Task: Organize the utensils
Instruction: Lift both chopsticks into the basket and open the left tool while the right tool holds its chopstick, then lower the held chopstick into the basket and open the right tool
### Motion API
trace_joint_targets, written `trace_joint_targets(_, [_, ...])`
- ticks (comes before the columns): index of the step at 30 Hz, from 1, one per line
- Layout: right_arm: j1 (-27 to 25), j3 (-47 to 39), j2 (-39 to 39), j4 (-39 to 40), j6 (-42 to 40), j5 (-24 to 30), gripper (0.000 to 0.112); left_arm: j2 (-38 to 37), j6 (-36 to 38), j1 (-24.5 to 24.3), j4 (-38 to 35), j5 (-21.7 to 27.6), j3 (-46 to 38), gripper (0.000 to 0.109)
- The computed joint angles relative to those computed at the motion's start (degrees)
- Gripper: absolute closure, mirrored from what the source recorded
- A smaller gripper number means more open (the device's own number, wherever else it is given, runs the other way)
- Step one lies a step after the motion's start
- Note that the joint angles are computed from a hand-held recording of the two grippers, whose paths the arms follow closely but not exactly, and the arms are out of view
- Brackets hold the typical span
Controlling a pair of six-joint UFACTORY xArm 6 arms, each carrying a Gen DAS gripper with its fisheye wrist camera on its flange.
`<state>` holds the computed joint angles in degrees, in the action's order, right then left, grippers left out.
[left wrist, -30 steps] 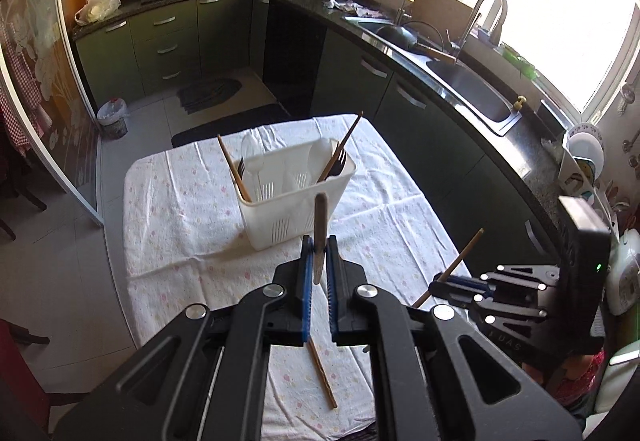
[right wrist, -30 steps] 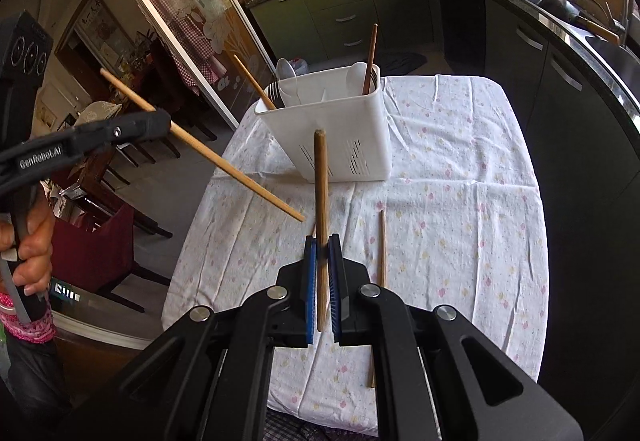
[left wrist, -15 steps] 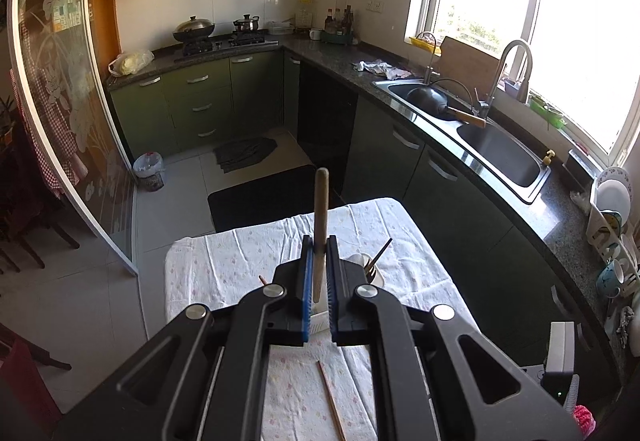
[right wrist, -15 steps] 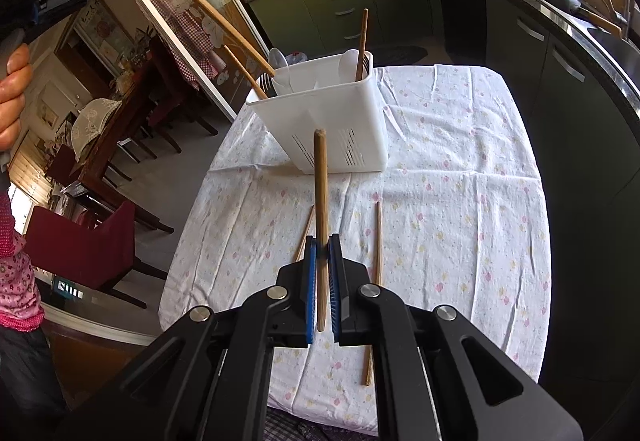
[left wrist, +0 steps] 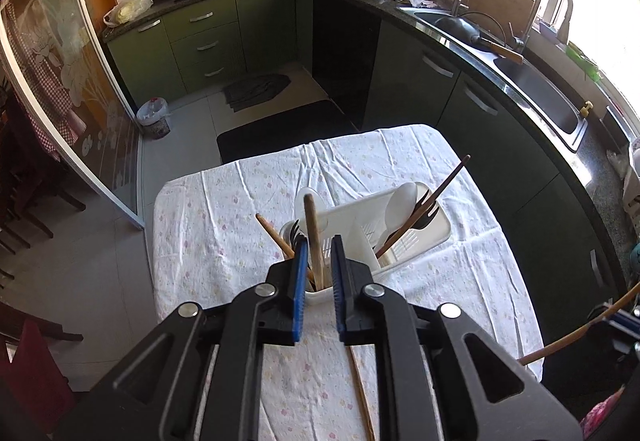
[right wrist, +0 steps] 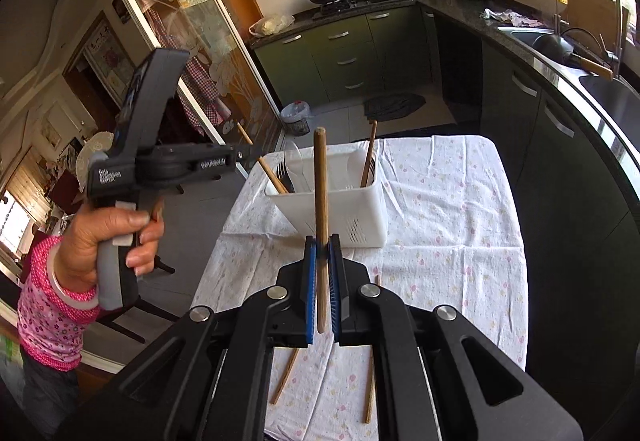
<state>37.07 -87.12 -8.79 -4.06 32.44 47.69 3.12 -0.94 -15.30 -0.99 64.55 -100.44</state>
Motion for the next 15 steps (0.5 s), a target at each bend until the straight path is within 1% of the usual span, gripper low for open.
trace_joint_targets(2, [-0.5,-3.7,1.8,-1.6,1.1,-0.7,0.106,-0.9,0.5,0.2,-1.2,-0.8,0.8,0.071])
trace_joint_targets(4, [-1.1,-7.4,3.8,-3.9,2.8,-1.8,0.106,-2.3,1.3,0.1,-2.0,-1.5,1.8,0.069])
trace_joint_targets(6, [-1.4,-11.8,6.4,-7.7,5.3,-2.5,0.105,-4.1,2.2,0.2,-3.1,-2.0,3.1,0.062])
trace_joint_targets(7, [-1.5,-14.2,8.0,-10.0,6.8,-2.6,0.106,-4.9,2.6,0.2,-3.5,-2.1,3.6,0.062])
trace_joint_targets(9, [-1.7,-20.0,12.1,-14.5,9.4,-1.0,0.105,-6.4,3.8,0.3,-4.1,-2.2,4.8,0.059])
trace_joint_targets(11, [-1.8,-25.8,16.8,-16.6,10.2,1.3,0.105,-8.1,4.5,0.1,-4.4,-2.0,6.5,0.056])
trace_joint_targets(13, [-2.0,-30.7,21.4,-16.6,9.8,3.8,0.105,-9.2,5.5,0.1,-4.7,-1.1,8.1,0.056])
trace_joint_targets(15, [-2.3,-35.2,26.1,-14.7,8.2,6.5,0.105,-10.4,6.1,0.2,-5.4,0.0,10.1,0.056])
